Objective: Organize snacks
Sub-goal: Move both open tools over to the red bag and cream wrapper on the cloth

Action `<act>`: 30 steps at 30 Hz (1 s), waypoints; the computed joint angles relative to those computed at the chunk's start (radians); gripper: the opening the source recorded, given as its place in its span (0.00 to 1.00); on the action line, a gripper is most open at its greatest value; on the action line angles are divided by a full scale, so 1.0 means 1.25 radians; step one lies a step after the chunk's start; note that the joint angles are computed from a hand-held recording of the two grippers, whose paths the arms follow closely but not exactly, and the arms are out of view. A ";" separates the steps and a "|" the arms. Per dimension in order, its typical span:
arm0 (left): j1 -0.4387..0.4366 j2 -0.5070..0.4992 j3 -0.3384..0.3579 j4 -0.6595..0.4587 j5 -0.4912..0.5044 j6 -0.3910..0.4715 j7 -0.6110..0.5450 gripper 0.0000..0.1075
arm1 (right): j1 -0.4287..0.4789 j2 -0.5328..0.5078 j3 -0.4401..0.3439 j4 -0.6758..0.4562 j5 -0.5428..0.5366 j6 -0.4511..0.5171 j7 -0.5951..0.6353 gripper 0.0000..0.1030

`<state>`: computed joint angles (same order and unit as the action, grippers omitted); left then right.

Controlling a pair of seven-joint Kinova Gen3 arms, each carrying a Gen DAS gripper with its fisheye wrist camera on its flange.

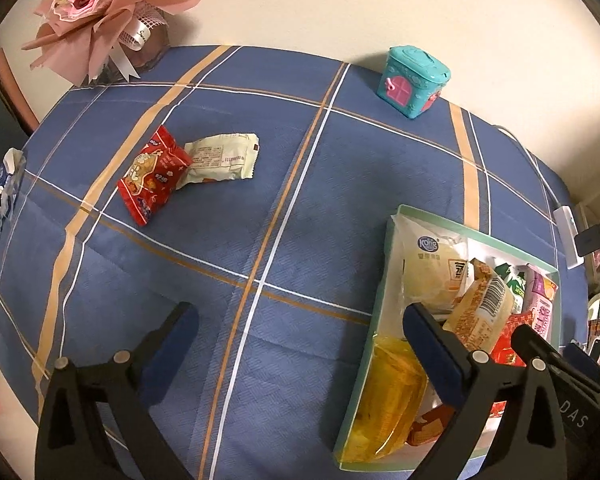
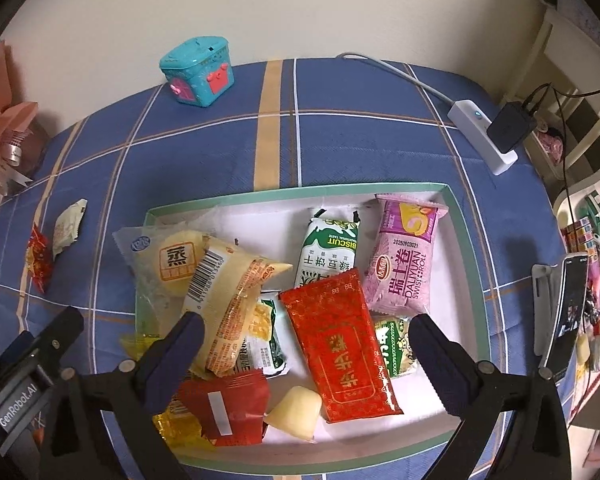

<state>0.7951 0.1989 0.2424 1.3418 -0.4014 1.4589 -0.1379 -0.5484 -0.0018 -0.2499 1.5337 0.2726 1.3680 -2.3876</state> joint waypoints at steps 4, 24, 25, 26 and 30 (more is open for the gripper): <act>-0.013 -0.002 0.001 0.001 0.020 -0.007 -0.030 0.95 | -0.002 0.002 -0.001 -0.002 0.001 0.000 -0.007 1.00; -0.113 -0.118 0.010 0.103 0.012 0.066 -0.034 0.95 | -0.184 0.125 -0.018 -0.148 0.081 0.048 -0.086 1.00; -0.126 -0.125 0.011 0.113 0.018 0.060 -0.035 0.95 | -0.195 0.131 -0.016 -0.155 0.086 0.051 -0.087 1.00; -0.137 -0.135 0.012 0.124 0.024 0.055 -0.034 0.95 | -0.208 0.142 -0.016 -0.167 0.093 0.056 -0.089 1.00; -0.183 -0.172 0.019 0.162 0.044 0.034 -0.035 0.95 | -0.255 0.177 -0.007 -0.203 0.110 0.073 -0.085 1.00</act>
